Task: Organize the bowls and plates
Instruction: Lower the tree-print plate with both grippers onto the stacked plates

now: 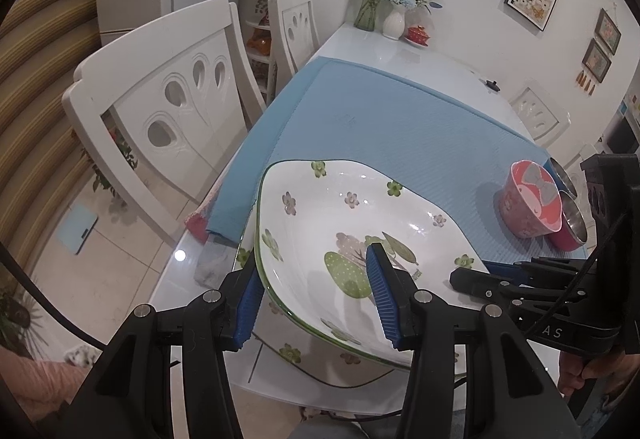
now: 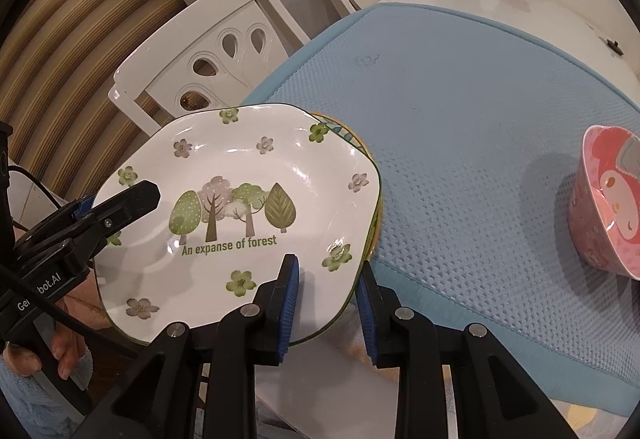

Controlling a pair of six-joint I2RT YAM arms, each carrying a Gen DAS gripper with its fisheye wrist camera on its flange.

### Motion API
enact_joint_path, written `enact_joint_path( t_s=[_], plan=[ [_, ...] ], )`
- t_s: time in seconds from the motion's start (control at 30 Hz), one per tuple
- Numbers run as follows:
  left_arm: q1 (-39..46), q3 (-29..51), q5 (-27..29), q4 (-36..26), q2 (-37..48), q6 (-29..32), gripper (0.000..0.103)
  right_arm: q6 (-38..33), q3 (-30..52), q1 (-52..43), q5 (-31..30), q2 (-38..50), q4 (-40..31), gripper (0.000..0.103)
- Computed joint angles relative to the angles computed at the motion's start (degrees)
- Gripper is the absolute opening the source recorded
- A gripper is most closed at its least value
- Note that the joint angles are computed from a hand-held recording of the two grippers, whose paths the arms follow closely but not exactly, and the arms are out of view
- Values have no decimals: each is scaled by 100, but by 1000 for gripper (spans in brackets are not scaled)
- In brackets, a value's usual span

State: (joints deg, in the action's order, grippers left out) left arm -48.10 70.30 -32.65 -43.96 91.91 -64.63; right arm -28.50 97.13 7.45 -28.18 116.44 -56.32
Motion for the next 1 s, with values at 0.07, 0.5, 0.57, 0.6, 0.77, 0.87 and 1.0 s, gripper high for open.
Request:
enact_joint_path(
  t_s=[0.07,0.5,0.57,0.6,0.77,0.87,1.0],
  plan=[
    [12,-57,26,5,-34,-34,46,-14,3,5,1,6,-14,27],
    [71,-407,288,279,-75,-255,48,-32,271,116,127,215,-241,27],
    [114,-493,395,373,-53,-274,48,-73,300,122,173,221,-279,27],
    [125,-532,429,420,-46,-297,48,-87,336,135,211,234,-302,27],
    [190,-695,622,589,0,-355,48,-77,364,184,288,282,-311,27],
    [229,-745,723,642,37,-359,48,-73,310,216,356,263,-275,27],
    [269,-800,814,671,52,-329,48,-77,259,255,434,242,-202,27]
  ],
)
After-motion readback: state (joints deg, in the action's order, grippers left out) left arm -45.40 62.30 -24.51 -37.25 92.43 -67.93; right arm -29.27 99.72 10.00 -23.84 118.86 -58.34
